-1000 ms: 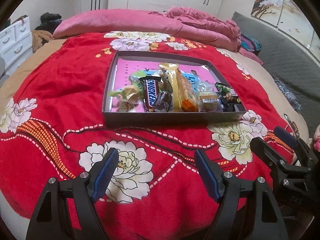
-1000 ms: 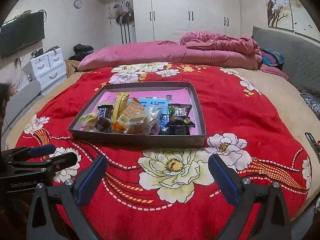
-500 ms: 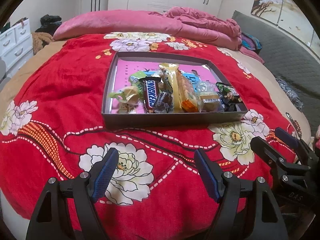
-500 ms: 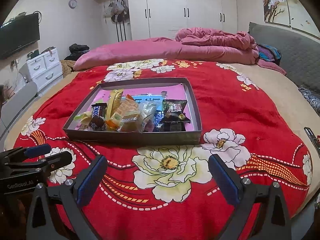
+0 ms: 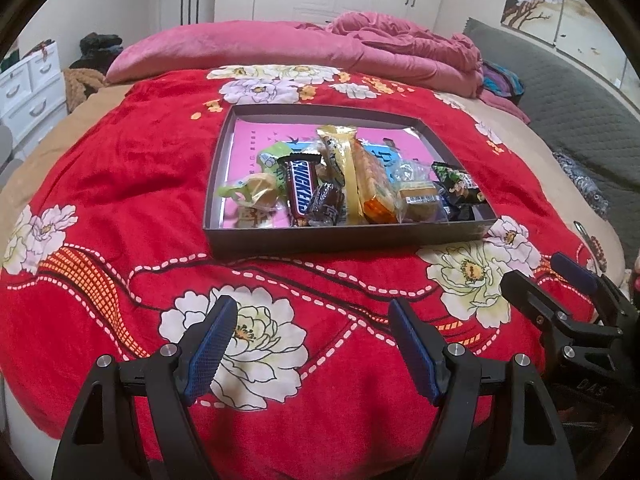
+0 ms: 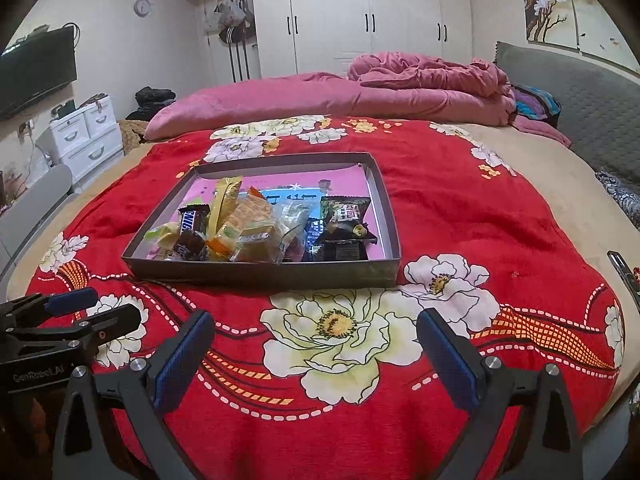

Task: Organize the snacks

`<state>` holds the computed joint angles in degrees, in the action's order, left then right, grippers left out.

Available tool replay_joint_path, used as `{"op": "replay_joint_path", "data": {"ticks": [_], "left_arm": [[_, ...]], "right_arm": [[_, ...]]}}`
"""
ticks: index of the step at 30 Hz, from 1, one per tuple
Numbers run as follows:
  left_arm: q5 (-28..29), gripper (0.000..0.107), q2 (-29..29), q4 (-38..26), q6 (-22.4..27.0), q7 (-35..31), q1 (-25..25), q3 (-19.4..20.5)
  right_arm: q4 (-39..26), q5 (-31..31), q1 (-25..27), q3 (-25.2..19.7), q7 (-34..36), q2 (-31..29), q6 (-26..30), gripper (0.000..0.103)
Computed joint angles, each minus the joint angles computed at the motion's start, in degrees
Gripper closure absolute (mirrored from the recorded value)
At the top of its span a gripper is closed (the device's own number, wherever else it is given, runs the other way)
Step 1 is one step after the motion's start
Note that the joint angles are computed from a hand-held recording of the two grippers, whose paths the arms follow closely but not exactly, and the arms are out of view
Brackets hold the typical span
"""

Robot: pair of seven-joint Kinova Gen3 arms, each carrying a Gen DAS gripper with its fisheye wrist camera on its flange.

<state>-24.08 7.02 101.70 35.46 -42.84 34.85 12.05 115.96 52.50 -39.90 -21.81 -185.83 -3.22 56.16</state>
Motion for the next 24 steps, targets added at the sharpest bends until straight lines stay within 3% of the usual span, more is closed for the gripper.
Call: {"op": "replay_joint_path", "data": {"ticks": [7, 21, 24], "left_arm": [[-2.8, 0.029, 0.4, -0.5, 1.6, 2.7, 1.2, -0.2], [0.5, 0.029, 0.7, -1.1, 1.8, 0.2, -0.1, 0.1], [-1.1, 0.029, -0.2, -0.1, 0.6, 3.1, 0.3, -0.8]], "right_arm": [[0.0, 0.1, 0.0, 0.0, -0.1, 0.0, 0.1, 0.001], [-0.2, 0.8, -0.3, 0.0, -1.6, 0.5, 2.6, 0.001], [-0.3, 0.9, -0.2, 0.4, -2.5, 0.6, 3.1, 0.001]]}}
